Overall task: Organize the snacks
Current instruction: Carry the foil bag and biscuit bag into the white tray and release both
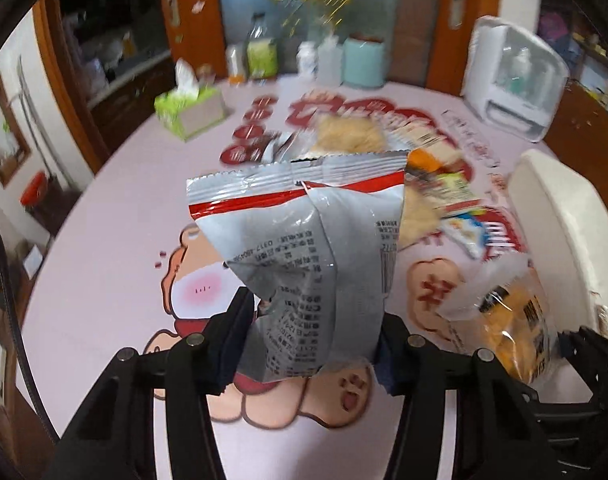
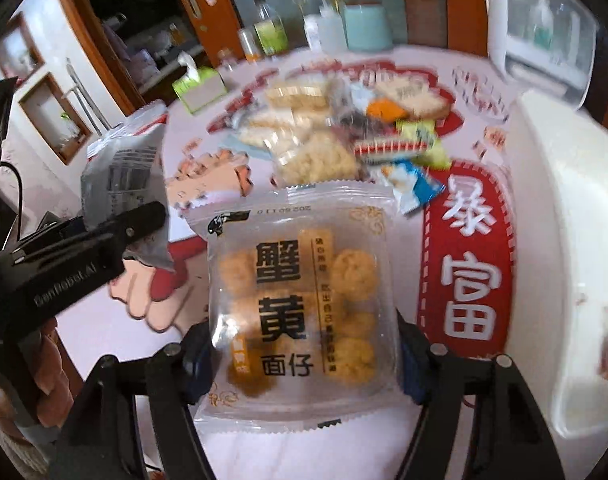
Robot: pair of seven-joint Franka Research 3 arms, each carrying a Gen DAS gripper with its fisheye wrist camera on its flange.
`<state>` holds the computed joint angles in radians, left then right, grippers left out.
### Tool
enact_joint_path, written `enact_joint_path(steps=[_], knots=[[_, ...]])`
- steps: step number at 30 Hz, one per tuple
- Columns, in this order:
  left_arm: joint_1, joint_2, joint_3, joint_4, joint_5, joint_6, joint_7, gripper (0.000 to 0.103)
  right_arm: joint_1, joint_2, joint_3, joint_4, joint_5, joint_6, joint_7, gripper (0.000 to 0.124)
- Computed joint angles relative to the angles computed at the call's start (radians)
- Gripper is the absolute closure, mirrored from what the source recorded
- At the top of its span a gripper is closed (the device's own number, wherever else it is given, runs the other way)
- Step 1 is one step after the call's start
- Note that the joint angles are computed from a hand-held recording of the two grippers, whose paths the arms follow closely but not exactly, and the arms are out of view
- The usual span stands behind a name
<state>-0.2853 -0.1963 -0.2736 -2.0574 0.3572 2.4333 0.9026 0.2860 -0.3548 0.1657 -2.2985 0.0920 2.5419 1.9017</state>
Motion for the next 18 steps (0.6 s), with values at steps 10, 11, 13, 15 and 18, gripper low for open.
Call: enact_joint_path(steps=[10,11,13,15,18], knots=[[-0.057,-0.07,-0.057,0.039,0.031,0.064,0.029,0.05,-0.165,-0.302,0.082,-0.137,-0.156,0.058,0.175,0.052],[-0.062,-0.065,-0.062,0.047,0.033,0.065,0.031,0.05,-0.187,-0.331,0.087,-0.151,-0.168,0.059,0.19,0.052],[-0.078,-0.045,-0.075,0.074,0.039,0.065,0.04,0.05,-0.226,-0.381,0.086,-0.176,-0.182,0.058,0.216,0.052],[-0.095,-0.02,-0.089,0.105,0.046,0.059,0.042,0.05,-0.268,-0.421,0.09,-0.198,-0.195,0.053,0.24,0.052],[-0.127,0.036,-0.104,0.156,0.046,0.07,0.058,0.05,-0.33,-0.47,0.087,-0.232,-0.214,0.039,0.272,0.052]])
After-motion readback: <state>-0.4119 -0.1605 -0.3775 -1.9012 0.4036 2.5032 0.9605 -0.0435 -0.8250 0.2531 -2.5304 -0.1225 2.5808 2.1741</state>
